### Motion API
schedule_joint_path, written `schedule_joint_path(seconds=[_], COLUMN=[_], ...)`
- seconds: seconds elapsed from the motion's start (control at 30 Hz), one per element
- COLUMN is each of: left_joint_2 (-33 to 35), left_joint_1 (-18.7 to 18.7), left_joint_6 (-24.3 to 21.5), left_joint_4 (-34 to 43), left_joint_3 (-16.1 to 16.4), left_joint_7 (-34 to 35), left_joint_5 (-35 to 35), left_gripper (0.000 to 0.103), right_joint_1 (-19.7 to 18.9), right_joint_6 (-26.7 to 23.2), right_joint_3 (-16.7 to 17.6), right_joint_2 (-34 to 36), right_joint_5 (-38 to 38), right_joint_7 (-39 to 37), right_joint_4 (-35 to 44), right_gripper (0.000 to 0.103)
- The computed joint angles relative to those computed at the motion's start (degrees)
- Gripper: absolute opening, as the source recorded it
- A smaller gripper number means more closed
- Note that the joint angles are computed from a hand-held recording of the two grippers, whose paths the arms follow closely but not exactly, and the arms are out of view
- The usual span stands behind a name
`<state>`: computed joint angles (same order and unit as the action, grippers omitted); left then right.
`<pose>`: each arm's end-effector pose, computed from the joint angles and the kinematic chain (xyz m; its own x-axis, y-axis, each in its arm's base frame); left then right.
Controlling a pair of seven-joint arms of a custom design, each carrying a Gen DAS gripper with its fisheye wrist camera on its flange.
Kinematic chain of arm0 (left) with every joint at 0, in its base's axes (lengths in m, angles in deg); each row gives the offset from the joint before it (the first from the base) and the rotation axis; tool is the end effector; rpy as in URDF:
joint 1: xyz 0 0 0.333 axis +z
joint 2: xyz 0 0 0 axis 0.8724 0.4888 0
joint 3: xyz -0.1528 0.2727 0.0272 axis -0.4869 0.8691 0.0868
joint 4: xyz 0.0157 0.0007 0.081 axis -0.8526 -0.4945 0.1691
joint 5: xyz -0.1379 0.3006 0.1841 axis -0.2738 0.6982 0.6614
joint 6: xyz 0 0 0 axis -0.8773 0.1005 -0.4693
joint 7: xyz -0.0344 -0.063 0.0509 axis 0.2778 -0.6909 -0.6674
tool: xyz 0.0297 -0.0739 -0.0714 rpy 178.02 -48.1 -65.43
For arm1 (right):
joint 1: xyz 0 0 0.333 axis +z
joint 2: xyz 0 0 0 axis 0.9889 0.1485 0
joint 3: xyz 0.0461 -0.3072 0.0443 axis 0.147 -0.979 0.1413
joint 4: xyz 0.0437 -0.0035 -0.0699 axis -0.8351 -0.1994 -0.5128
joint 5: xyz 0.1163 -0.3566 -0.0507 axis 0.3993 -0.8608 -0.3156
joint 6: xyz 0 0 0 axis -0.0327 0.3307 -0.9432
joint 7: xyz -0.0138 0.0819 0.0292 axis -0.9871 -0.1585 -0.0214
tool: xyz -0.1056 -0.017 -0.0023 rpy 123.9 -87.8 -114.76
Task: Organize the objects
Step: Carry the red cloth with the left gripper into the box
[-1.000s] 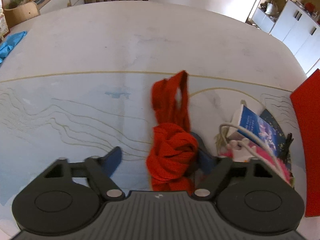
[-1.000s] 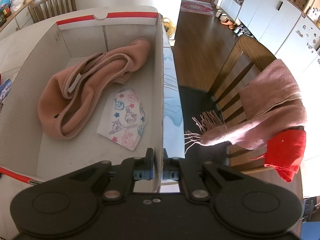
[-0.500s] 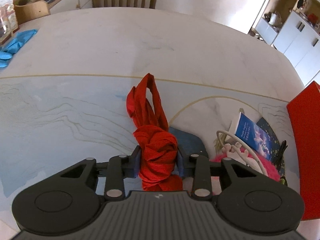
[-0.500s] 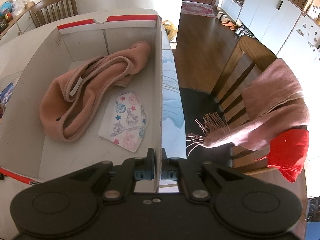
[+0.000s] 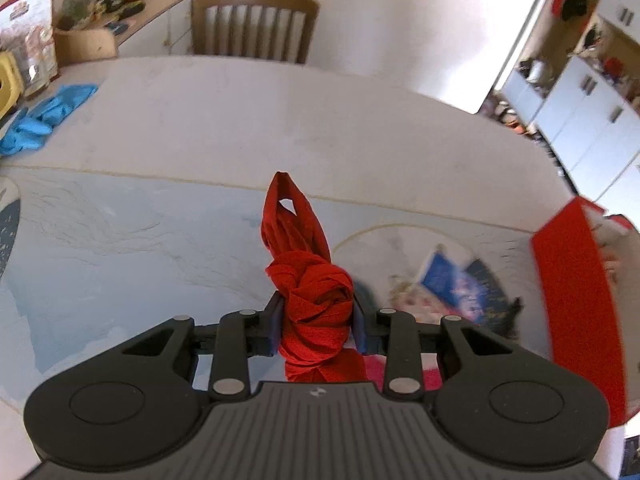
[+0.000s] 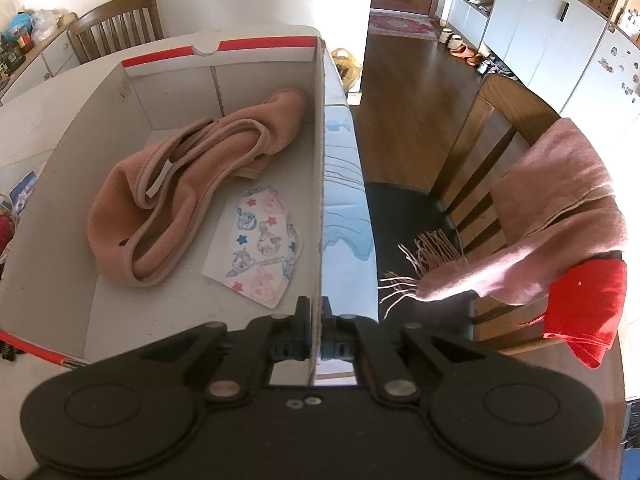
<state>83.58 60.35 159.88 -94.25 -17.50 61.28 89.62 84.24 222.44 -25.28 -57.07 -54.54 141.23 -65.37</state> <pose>0.5248 -0.1027 0.4176 0.4401 -0.8851 0.1511 -0.6988 -0.4433 -0.5613 0.6846 0.0924 0.4052 0.3829 -0.9237 -0.0125 -0.8239 -0.3354 -0.4569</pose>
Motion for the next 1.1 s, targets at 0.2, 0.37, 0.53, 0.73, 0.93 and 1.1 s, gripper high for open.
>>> schedule_joint_path(seconds=[0.2, 0.37, 0.53, 0.73, 0.93, 1.1], left_joint_2=[-0.1, 2.4, 7.1, 14.3, 22.8, 29.2], left_joint_1=[-2.0, -4.5, -8.0, -12.5, -17.3, -20.7], left_joint_6=[-0.4, 0.6, 1.7, -0.2, -3.8, -5.6], left_joint_4=[3.8, 8.4, 14.9, 25.1, 37.0, 46.0], left_joint_3=[-1.6, -2.3, -2.1, -1.7, -0.7, 1.1], left_joint_7=[5.0, 11.1, 20.4, 31.2, 39.3, 42.4], left_joint_5=[-2.0, -5.2, -10.5, -16.6, -20.6, -23.5], left_gripper=[0.032, 0.032, 0.032, 0.032, 0.032, 0.032], right_joint_1=[-0.5, -0.7, -0.9, -1.1, -1.4, -1.5], right_joint_6=[0.3, 0.2, 0.2, 0.1, -0.1, -0.2], right_joint_3=[0.4, 0.6, 0.7, 0.9, 1.0, 1.0], right_joint_2=[0.0, 0.1, 0.0, 0.1, 0.2, 0.3], right_joint_5=[0.9, 1.5, 2.0, 2.7, 3.5, 4.0], right_joint_7=[-1.0, -2.0, -2.7, -3.4, -4.1, -4.4], right_joint_4=[-0.2, -0.1, -0.2, -0.1, 0.0, 0.3], right_gripper=[0.002, 0.003, 0.003, 0.003, 0.003, 0.003])
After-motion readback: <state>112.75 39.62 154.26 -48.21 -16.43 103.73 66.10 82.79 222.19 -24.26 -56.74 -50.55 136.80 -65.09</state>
